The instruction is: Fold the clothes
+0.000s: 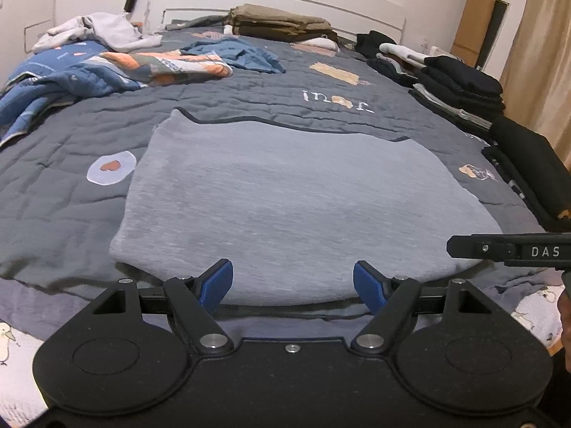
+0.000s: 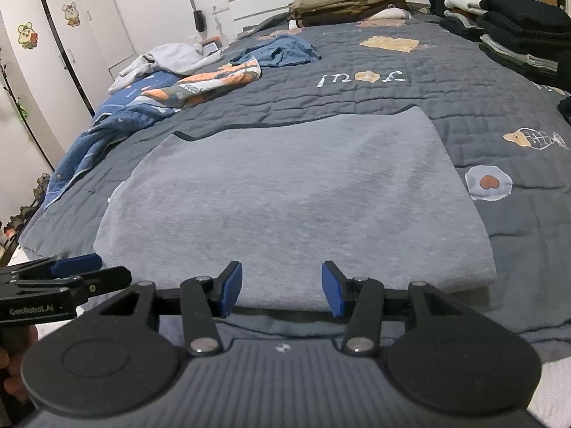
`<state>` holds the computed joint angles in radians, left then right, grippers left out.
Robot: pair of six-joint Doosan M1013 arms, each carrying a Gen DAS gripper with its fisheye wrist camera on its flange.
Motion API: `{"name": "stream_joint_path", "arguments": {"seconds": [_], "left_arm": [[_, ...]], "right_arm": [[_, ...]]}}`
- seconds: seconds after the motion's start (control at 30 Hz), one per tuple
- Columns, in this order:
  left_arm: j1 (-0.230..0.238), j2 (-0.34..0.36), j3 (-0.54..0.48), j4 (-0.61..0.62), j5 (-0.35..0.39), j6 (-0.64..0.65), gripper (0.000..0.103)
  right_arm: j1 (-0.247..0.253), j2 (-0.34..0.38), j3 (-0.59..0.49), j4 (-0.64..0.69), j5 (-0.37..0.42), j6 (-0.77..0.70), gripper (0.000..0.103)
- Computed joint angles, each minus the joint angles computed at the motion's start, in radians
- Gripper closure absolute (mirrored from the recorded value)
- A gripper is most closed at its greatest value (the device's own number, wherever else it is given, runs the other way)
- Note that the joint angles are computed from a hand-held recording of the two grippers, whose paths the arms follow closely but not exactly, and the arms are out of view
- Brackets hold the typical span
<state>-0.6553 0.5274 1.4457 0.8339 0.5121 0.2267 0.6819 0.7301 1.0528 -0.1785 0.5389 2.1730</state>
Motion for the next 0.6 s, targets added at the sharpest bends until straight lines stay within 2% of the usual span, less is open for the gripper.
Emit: {"name": "stream_joint_path", "arguments": {"seconds": [0.27, 0.6], "left_arm": [[0.022, -0.023, 0.049, 0.111, -0.058, -0.241, 0.029], [0.047, -0.041, 0.085, 0.210, 0.006, -0.502, 0.029]], "right_arm": [[0.002, 0.023, -0.026, 0.043, -0.013, -0.031, 0.055], [0.004, 0.054, -0.065, 0.074, -0.022, -0.037, 0.055]]}}
